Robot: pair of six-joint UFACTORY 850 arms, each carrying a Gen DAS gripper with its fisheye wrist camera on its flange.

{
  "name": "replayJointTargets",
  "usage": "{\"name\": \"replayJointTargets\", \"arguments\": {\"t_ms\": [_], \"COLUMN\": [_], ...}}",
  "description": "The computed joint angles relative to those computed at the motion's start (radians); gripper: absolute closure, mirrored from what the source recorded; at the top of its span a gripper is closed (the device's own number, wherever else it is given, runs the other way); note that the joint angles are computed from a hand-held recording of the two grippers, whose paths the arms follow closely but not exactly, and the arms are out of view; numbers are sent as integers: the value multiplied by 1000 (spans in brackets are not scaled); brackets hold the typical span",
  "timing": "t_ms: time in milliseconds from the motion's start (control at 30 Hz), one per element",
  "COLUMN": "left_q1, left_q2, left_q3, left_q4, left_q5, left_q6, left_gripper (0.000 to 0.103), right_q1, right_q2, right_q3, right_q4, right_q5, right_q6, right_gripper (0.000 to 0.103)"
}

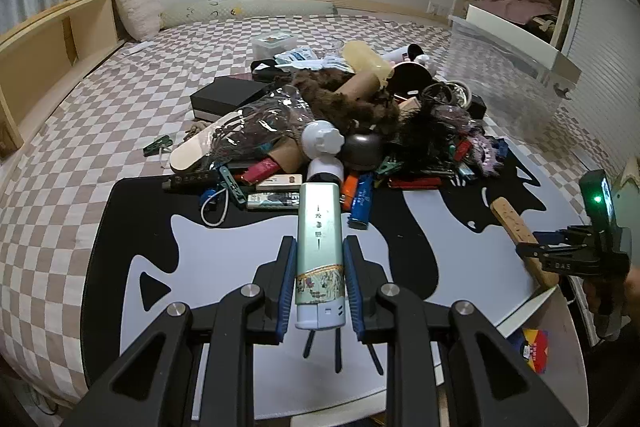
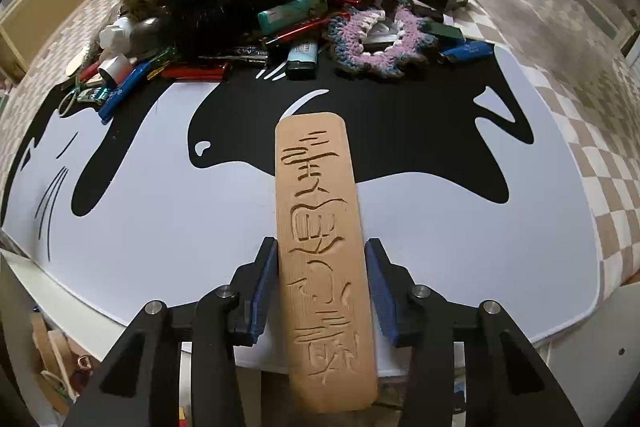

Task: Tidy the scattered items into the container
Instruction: 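Lift the green tube with the left gripper while the right gripper lifts the wooden plaque, then carry the green tube and wooden plaque over the white cardboard box with both grippers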

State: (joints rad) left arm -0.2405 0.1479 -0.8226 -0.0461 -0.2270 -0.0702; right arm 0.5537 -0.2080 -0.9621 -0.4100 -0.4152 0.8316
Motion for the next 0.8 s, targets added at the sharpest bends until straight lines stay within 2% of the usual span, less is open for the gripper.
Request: {"name": "replayJointTargets", "arguments": {"t_ms": [367,800], "left_q1": [-39,-90], "left_q2": [38,96], "left_q3": [34,90], "left_q4": [16,-70], "left_q5": [-17,-27], "left_q6": [-20,62], "left_gripper": [80,79], "right_q1": [-22,-68], "right_q2": [18,96], "right_q3": [2,39], "right_q4": [-4,-41], "right_q5": [10,65], "right_q6": [66,202], "right_gripper": [59,59]}}
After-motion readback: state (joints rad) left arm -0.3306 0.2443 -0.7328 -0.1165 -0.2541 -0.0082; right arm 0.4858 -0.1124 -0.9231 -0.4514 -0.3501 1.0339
